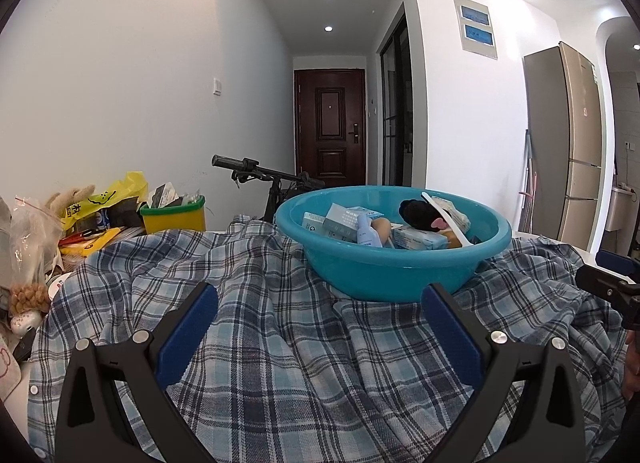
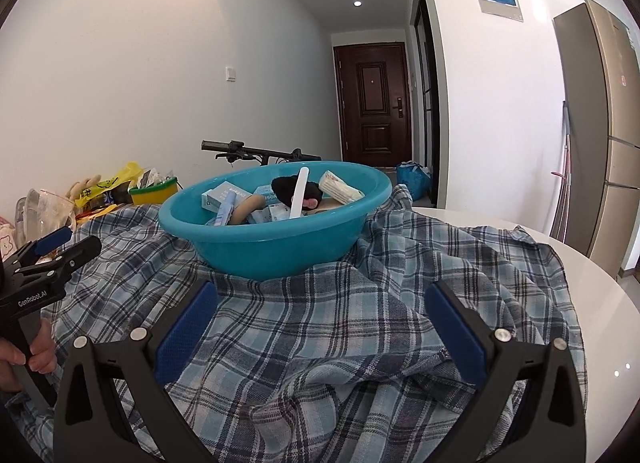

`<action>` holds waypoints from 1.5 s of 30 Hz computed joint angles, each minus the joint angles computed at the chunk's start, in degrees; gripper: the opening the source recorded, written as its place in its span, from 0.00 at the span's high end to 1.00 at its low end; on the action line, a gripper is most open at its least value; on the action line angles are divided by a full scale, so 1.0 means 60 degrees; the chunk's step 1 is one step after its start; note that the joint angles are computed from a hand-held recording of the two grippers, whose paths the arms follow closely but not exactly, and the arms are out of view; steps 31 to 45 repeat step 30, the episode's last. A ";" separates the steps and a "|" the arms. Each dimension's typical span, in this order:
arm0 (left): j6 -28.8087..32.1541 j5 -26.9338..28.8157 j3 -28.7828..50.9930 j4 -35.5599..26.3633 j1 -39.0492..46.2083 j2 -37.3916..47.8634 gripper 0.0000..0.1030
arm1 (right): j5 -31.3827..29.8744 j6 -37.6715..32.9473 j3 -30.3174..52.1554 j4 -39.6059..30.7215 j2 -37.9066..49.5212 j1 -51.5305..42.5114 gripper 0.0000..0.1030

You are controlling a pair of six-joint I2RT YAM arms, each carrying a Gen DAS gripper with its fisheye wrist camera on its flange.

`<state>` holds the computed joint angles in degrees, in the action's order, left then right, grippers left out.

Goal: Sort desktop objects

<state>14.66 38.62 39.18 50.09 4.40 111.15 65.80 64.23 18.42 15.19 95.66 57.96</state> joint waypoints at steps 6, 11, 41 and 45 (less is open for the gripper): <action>0.0023 -0.0007 0.0027 -0.0040 -0.0004 -0.0001 0.00 | -0.0002 0.0002 0.0002 -0.0007 0.0000 0.0000 0.00; 0.0013 -0.0011 0.0021 -0.0051 -0.0001 -0.0016 0.00 | -0.0012 0.0052 0.0019 -0.0087 0.0005 0.0017 0.00; -0.0024 -0.0077 -0.0060 0.0076 -0.0013 -0.0004 0.00 | -0.0147 -0.0102 0.0166 -0.0119 0.0132 -0.0109 0.00; -0.0024 -0.0077 -0.0060 0.0076 -0.0013 -0.0004 0.00 | -0.0147 -0.0102 0.0166 -0.0119 0.0132 -0.0109 0.00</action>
